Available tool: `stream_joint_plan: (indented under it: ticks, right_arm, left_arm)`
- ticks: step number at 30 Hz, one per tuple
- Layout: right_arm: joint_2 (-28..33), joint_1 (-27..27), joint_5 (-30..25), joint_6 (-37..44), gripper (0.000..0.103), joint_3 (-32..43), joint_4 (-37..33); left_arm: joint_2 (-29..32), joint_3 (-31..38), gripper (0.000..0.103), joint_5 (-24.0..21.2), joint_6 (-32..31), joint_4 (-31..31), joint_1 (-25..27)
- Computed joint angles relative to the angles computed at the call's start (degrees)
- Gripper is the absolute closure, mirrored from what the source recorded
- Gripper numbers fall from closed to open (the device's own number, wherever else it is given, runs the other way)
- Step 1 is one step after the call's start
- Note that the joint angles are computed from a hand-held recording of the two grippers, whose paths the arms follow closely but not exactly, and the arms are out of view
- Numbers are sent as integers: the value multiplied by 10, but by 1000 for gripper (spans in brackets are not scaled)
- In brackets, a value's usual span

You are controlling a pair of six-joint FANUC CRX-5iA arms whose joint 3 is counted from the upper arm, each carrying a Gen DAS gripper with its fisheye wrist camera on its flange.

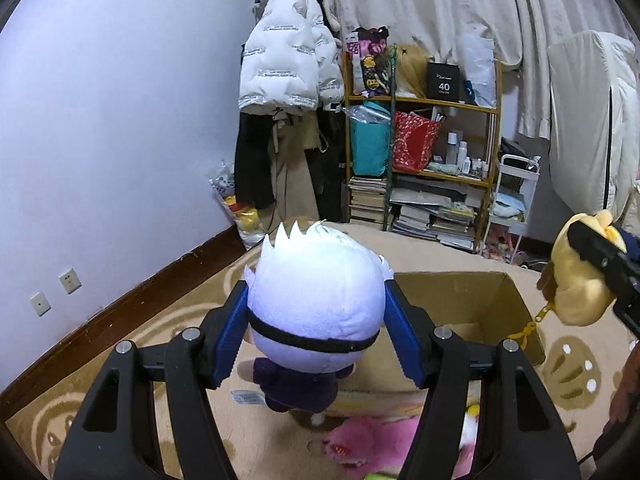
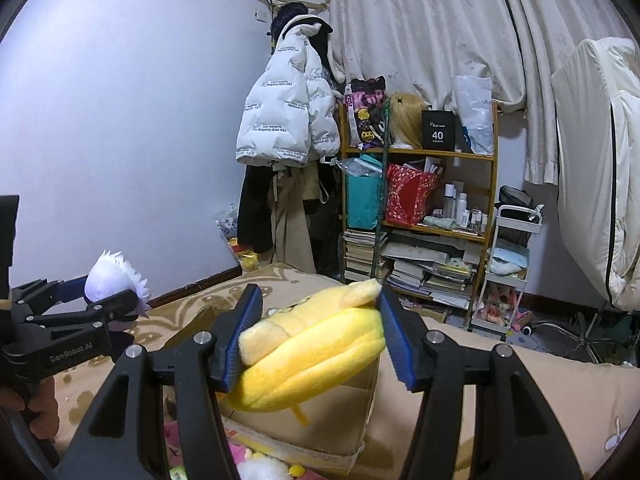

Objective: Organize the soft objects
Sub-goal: 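Carry the plush doll with left while right carries the yellow plush over the box, then open the left tool dropping the doll into the box while right releases the yellow plush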

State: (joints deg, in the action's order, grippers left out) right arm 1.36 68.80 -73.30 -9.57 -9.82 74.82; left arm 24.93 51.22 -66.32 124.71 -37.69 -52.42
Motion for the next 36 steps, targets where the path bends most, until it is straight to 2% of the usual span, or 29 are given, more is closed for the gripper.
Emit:
stream_joint_plan:
  ticks: [9, 13, 15, 25, 29, 34, 36]
  right_arm:
    - [-6, -25, 42, -20, 41, -25, -7]
    - [-7, -29, 59, -28, 41, -33, -20]
    - [-10, -32, 74, -36, 40, -41, -29]
    - [-17, -45, 129, -50, 40, -65, -68]
    - [-20, -46, 142, -49, 36, -67, -81]
    - [-23, -46, 143, -53, 36, -67, -88]
    - [-23, -45, 142, -55, 36, -68, -87]
  left_arm:
    - [17, 1, 38, 47, -54, 90, 29]
    - [11, -31, 38, 88, -76, 152, 47]
    - [13, -36, 38, 93, -81, 166, 50]
    - [39, -27, 36, 73, -104, 222, 63]
    - [46, -19, 26, 56, -104, 223, 63]
    - [49, -11, 23, 33, -104, 212, 59]
    - [50, -7, 15, 22, -104, 210, 58]
